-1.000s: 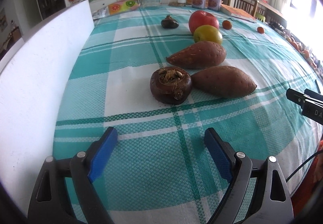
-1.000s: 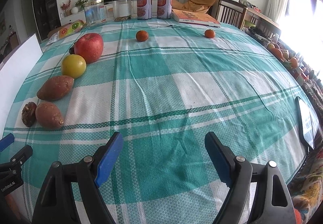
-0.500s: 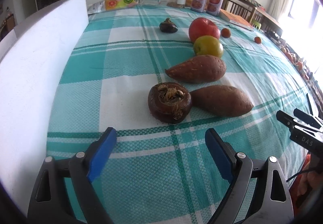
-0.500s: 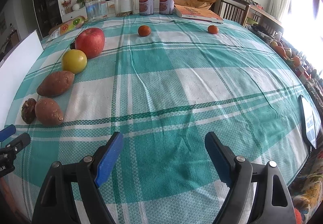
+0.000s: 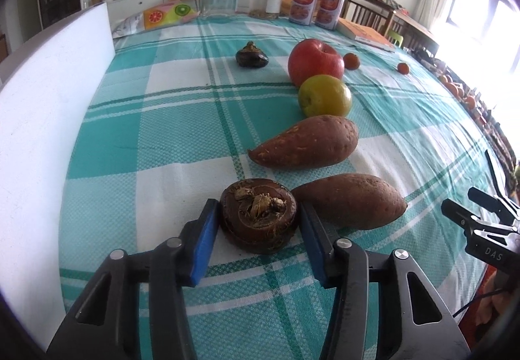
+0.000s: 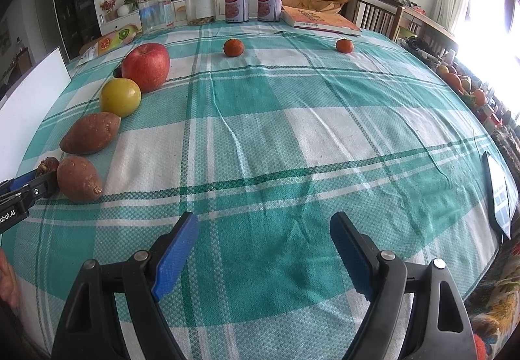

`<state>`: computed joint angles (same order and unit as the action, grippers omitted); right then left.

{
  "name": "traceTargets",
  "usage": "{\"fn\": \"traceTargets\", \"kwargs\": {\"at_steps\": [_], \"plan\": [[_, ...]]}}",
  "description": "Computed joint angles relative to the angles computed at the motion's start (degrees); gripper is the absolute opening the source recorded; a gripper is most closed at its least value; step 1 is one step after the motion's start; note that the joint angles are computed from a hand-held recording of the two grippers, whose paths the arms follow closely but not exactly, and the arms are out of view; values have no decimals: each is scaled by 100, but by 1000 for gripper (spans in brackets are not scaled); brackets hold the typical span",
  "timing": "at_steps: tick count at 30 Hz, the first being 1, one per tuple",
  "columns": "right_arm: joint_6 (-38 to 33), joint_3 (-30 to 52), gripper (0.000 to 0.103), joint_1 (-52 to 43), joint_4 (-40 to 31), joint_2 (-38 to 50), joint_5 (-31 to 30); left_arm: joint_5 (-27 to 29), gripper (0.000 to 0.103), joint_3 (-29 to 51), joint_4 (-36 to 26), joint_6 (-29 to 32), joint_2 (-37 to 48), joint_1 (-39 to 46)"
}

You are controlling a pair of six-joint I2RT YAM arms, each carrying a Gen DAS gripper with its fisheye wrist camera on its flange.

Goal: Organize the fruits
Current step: 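Close the left tool on the dark water chestnut and lift it, then grasp a sweet potato with the right tool while the left tool holds the chestnut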

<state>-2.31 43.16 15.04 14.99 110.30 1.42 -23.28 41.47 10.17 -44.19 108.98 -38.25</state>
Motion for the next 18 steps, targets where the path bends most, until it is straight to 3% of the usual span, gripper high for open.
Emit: {"fn": "traceTargets", "kwargs": {"at_steps": [2, 5, 7, 9, 12, 15, 17, 18], "plan": [[-39, -68, 83, -65, 58, -79, -322, -109, 50, -7, -93, -81, -36, -61], [-258, -277, 83, -236, 240, -327, -1620, -121, 50, -241, -152, -363, -300, -192], [-585, -54, 83, -99, -69, -265, -2433, -184, 50, -422, -267, -578, -559, -346], [-916, 515, 83, 242, -742, -26, -2742, -300, 50, -547, -452, -765, -820, -506], [-1244, 1769, 83, 815, -1995, 566, -2721, -456, 50, -667, -848, -1047, -1243, -697], [-1619, 3107, 81, 1335, -3187, 1304, -2034, -560, 50, -723, -1244, -1274, -1623, -858], [-1790, 3773, 69, 1540, -3774, 1730, -1666, -621, 50, -750, -1440, -1380, -1806, -982], [-1785, 4009, 48, 1602, -3998, 1884, -1495, -658, 50, -756, -1533, -1419, -1885, -1045]]}}
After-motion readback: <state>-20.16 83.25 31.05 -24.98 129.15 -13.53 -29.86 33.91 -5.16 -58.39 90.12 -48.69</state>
